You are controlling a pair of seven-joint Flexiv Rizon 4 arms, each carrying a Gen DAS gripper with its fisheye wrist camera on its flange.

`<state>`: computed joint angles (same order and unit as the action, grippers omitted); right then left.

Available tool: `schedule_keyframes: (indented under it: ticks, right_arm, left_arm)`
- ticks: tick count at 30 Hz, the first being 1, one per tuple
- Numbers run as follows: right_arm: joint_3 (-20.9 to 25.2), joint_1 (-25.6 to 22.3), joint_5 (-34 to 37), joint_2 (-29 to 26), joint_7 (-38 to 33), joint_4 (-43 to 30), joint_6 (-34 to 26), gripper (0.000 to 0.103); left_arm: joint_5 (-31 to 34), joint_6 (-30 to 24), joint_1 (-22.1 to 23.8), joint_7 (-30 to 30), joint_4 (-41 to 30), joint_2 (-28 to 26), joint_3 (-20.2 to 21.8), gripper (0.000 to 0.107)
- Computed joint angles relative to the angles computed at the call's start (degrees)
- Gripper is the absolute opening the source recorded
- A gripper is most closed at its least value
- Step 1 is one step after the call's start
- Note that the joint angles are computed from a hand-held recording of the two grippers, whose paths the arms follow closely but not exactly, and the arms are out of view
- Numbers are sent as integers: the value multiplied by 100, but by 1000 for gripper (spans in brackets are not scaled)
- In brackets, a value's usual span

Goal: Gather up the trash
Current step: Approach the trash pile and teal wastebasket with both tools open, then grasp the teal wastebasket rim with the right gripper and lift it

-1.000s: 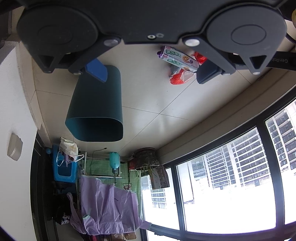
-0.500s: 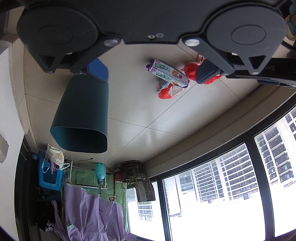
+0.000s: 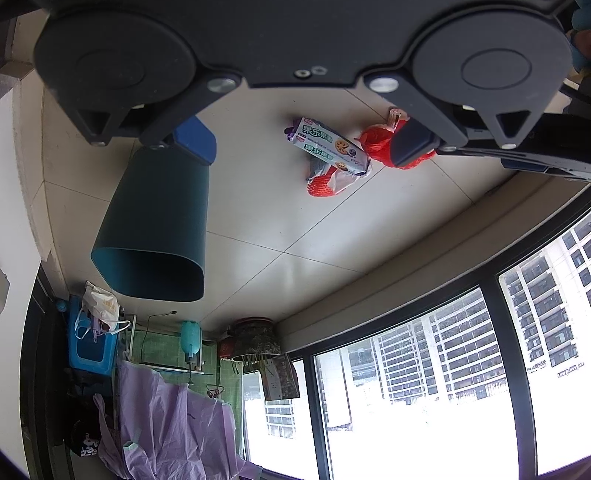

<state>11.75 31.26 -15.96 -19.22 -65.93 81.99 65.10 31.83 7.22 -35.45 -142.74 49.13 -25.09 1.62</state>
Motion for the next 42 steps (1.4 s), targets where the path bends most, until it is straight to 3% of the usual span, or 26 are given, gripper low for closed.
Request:
schedule_keyframes:
  ticks: [30,35,42]
  right_arm:
    - [-53,48,-154,2,98,85,79,99]
    - [18,40,-85,25,-25,-39,-104,97]
    - [115,-5,309,-297,-632,-1143,-995,97]
  left_arm:
    - [43,-8,-40,-127,-13,52,-4,79]
    - [146,13,-70,-140,-36,107,2,79]
    - [404,-96,-177,-170,-363,52,64,79]
